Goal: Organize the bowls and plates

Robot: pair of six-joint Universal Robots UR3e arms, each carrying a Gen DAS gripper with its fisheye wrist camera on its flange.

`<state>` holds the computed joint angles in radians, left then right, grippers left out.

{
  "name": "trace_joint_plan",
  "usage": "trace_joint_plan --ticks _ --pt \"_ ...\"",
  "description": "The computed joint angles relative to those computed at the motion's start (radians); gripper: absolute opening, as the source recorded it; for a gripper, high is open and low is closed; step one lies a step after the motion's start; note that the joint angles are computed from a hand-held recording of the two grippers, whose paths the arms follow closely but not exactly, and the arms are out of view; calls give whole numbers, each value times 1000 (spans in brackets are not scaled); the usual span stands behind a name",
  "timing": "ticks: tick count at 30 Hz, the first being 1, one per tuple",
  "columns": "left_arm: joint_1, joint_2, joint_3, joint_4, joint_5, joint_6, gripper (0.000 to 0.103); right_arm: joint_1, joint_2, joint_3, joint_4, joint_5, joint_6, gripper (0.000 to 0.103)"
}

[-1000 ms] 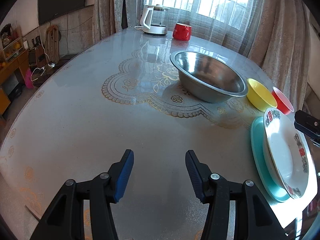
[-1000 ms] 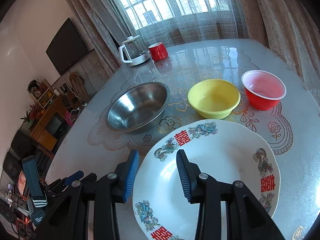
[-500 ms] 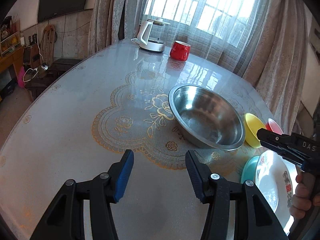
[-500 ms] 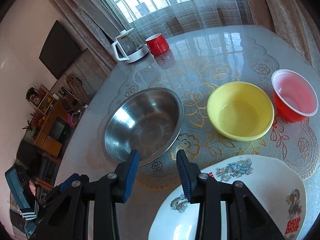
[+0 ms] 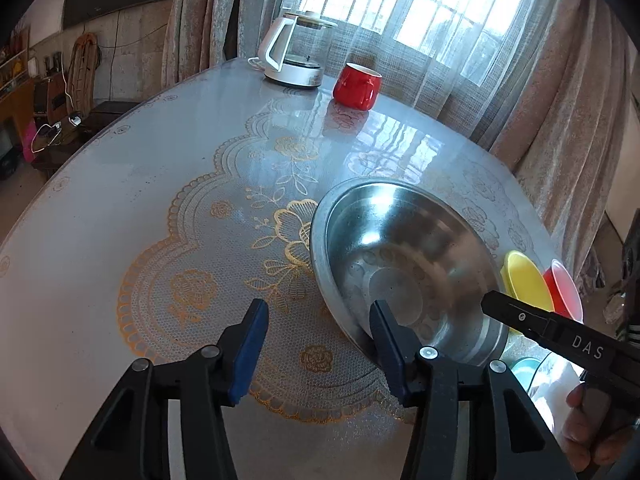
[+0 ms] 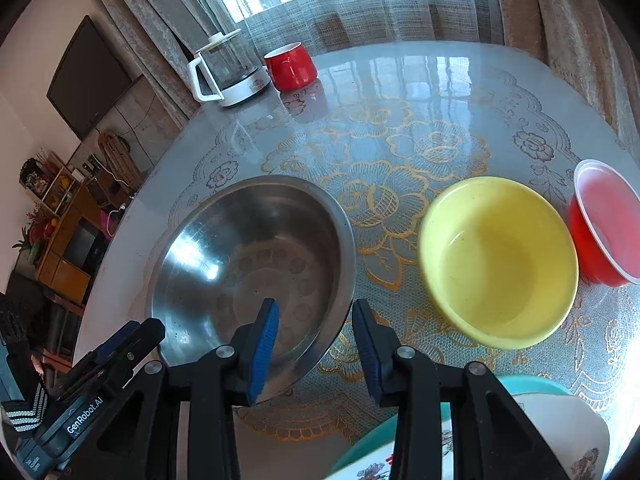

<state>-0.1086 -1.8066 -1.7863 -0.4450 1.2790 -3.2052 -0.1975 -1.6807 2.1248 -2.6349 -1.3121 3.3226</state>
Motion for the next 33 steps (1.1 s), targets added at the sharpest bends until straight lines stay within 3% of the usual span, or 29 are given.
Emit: trace_joint_plan --ticks 2,4,6,12,20,27,33 --pt "4 -1 -20 37 -34 22 35 17 25 -21 12 -24 -1 30" --pt "-6 13 -45 68 -25 40 30 35 33 -24 2 -45 -12 27" --pt "-16 31 -83 113 4 50 31 59 35 -23 -5 -70 -26 22" --pt "43 145 -208 105 -46 76 31 78 -30 31 -6 -58 -49 22" --pt "147 413 -419 51 -106 132 32 150 -142 91 9 -58 -46 22" --pt "331 752 -583 -188 -244 267 33 224 -270 164 27 -55 -20 22" --pt "535 1095 -643 -597 -360 466 33 297 -360 217 48 -72 -1 22"
